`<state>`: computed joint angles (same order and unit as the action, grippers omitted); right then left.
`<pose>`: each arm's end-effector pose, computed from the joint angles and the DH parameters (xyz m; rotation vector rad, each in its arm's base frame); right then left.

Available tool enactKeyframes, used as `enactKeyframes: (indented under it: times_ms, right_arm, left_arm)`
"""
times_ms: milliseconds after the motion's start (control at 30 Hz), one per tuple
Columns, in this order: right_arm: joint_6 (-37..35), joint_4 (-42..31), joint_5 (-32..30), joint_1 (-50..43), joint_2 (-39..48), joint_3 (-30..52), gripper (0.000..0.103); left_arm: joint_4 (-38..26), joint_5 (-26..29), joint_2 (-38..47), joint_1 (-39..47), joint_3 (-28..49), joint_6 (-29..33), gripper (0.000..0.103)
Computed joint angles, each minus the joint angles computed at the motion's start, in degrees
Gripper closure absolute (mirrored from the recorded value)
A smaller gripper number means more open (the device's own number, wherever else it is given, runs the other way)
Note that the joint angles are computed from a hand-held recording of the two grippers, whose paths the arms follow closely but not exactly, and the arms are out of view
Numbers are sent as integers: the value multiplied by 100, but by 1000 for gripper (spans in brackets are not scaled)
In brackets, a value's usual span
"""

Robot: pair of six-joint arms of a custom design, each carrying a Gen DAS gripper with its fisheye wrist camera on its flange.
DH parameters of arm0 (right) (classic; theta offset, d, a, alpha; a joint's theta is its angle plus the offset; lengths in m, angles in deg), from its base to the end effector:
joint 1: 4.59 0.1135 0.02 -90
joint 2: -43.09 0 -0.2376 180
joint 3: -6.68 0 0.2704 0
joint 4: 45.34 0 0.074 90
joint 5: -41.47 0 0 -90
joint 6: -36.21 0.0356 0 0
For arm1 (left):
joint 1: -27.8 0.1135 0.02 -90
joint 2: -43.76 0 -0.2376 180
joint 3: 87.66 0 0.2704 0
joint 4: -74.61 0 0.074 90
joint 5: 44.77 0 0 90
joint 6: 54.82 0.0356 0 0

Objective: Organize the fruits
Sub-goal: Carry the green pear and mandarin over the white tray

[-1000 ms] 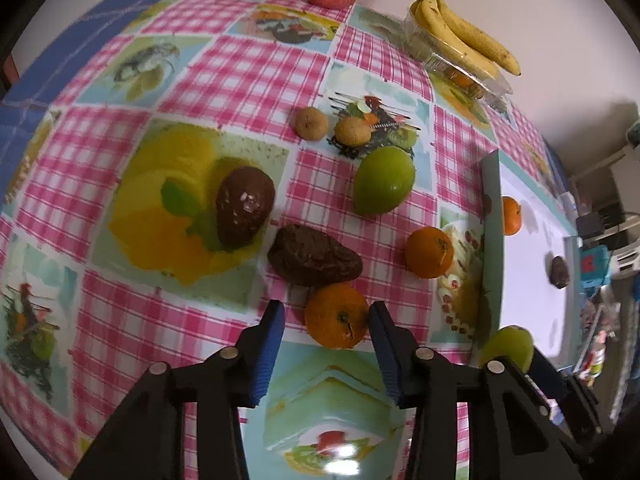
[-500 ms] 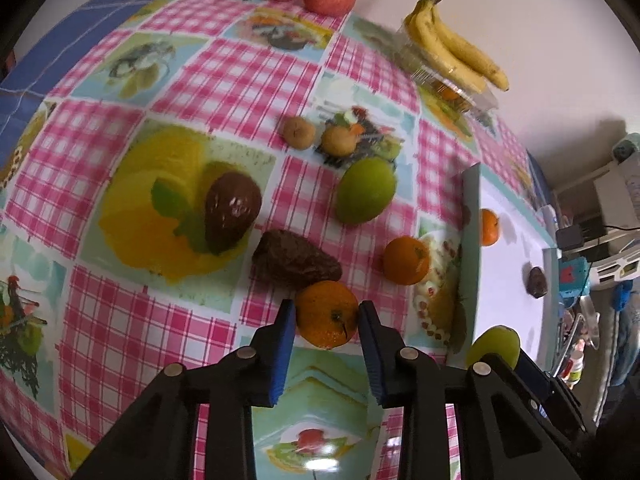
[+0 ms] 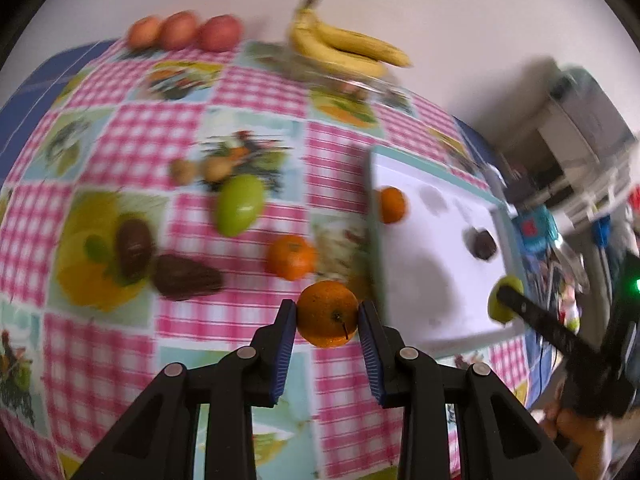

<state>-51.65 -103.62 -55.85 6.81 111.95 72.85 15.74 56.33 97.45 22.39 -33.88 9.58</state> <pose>0.2515 0.0553 0.2268 -0.2569 2.6304 0.2485 0.2046 -0.0263 0.2122 -0.3911 2.6047 -0.4432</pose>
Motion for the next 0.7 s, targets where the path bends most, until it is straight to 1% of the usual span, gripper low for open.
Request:
enactKeyframes:
  times_ms: [133, 233, 300, 367, 467, 567, 700]
  right_arm:
    - [-44, 48, -74, -917, 140, 79, 62]
    - [-144, 121, -52, -1429, 228, 132, 62]
    - [-173, 166, -46, -1637, 284, 157, 62]
    - [-218, 185, -146, -1838, 353, 188, 62]
    - [-231, 197, -179, -1907, 444, 209, 62]
    - [-319, 177, -194, -1955, 556, 225, 62]
    - [-320, 195, -125, -1935, 750, 218, 62]
  left_arm:
    - [329, -373, 288, -954, 144, -167, 69]
    - [570, -727, 643, -1647, 305, -224, 69]
    - [730, -1019, 1042, -2096, 457, -142, 69]
    - [807, -1141, 1329, -2364, 534, -91, 69]
    - [871, -1259, 1708, -2593, 608, -28, 69]
    - [903, -1405, 1842, -2665, 606, -11, 69]
    - [920, -1240, 1942, -2466, 496, -123, 69]
